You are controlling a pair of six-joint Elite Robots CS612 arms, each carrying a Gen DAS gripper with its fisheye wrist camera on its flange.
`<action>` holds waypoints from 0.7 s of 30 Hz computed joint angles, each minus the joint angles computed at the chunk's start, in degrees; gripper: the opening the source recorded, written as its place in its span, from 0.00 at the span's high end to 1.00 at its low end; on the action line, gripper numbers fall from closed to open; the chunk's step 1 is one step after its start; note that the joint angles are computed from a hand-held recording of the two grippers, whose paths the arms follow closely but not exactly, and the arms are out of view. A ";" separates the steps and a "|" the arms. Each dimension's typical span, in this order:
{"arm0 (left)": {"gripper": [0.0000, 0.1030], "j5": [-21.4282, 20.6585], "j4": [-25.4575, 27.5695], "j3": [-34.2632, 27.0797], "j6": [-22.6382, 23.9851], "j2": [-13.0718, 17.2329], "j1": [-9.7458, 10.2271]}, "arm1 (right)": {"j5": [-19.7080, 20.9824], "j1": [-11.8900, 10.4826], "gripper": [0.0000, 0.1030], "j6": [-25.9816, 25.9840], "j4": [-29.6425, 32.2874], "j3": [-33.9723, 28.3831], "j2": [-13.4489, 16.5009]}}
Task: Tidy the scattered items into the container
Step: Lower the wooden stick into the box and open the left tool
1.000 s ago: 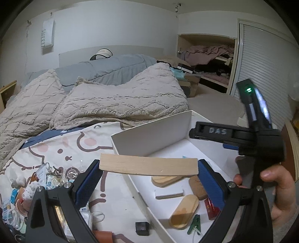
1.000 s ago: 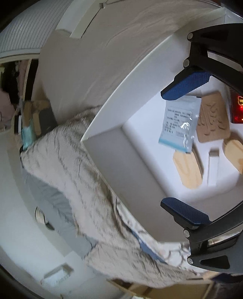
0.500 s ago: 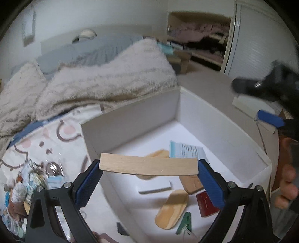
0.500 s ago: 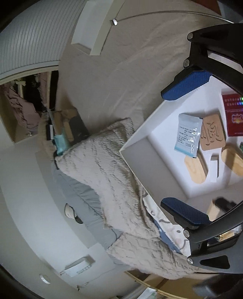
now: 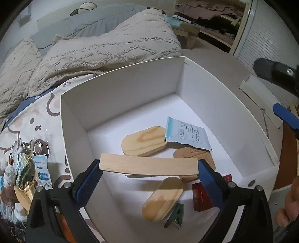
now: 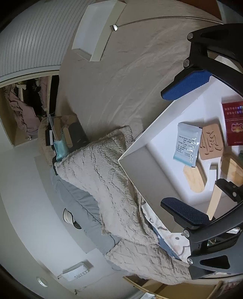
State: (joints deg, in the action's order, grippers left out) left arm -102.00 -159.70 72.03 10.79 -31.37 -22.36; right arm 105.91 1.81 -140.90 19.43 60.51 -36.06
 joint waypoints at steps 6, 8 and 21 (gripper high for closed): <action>0.03 0.69 -2.76 0.82 -0.94 -0.11 0.01 | -0.27 0.06 0.00 -1.38 -0.07 -0.21 0.35; 0.03 0.67 -2.66 0.84 -0.73 -0.10 0.00 | 0.07 0.16 0.00 -1.51 0.62 -0.73 0.64; 0.00 -0.39 -0.46 0.58 0.62 -0.18 -0.06 | 0.06 0.35 0.00 -2.45 1.51 -1.24 0.87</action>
State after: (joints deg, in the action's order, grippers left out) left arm -102.39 -160.16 72.61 11.40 -31.54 -22.41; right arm 105.97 2.15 -143.35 20.93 59.27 -35.19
